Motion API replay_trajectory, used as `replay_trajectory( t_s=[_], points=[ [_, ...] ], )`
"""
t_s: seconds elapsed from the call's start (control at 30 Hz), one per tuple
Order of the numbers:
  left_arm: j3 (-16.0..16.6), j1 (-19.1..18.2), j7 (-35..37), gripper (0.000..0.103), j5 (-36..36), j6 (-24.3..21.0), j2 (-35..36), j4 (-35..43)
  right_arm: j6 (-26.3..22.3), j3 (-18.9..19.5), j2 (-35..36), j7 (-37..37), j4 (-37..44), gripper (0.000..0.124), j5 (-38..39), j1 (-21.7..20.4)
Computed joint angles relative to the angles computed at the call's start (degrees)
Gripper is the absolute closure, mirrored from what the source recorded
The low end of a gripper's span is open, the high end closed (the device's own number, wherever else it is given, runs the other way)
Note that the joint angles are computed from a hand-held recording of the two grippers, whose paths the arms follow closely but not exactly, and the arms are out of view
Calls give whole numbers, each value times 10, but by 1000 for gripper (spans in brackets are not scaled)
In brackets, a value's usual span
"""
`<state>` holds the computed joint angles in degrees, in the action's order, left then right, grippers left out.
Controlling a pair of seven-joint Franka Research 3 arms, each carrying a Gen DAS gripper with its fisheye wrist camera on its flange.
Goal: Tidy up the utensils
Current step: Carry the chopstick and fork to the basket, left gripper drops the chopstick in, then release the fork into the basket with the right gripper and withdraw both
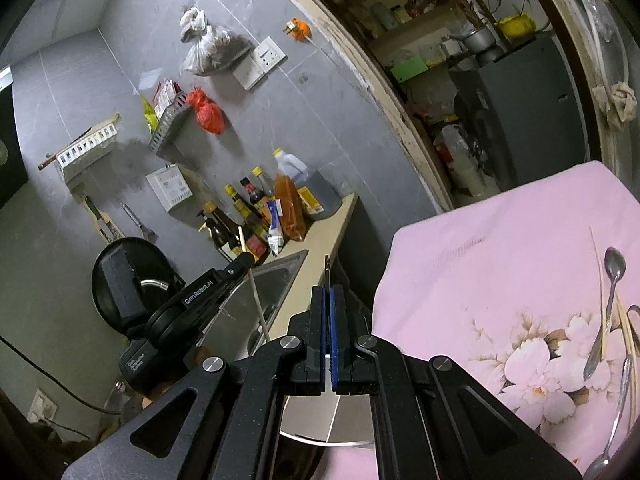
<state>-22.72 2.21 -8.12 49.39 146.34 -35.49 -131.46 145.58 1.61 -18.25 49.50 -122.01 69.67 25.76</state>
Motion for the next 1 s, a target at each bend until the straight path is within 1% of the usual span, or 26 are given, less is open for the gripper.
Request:
replay_trajectory(
  t_s=[0.27, 0.37, 0.47, 0.57, 0.63, 0.83, 0.93, 0.97, 1.0],
  points=[
    [-11, -16, 28, 98, 6, -31, -7, -3, -6, 0, 5, 3, 1, 122, -8, -3],
    [-9, -25, 37, 98, 2, -36, -8, -5, -6, 0, 5, 9, 0, 121, -12, -5],
    [-4, -38, 60, 98, -7, -43, -8, -6, -5, 2, 7, 24, 1, 121, -27, -9],
    [7, -57, 101, 98, -28, -51, -9, -5, 0, 4, 7, 31, 1, 121, -39, -10],
    [9, -66, 122, 98, -45, -64, -12, -6, -2, 3, 5, 33, 0, 121, -45, -10],
    [15, -83, 155, 96, -85, -84, -26, -13, -7, -1, -5, 33, -4, 120, -55, -8],
    [17, -92, 170, 89, -103, -89, -30, -14, -4, -4, -14, 28, -7, 116, -56, -7],
    [16, -93, 172, 81, -108, -90, -32, -15, -4, -5, -18, 27, -9, 114, -55, -7],
    [15, -93, 170, 69, -112, -91, -34, -16, -4, -6, -21, 26, -11, 113, -55, -7]
  ],
)
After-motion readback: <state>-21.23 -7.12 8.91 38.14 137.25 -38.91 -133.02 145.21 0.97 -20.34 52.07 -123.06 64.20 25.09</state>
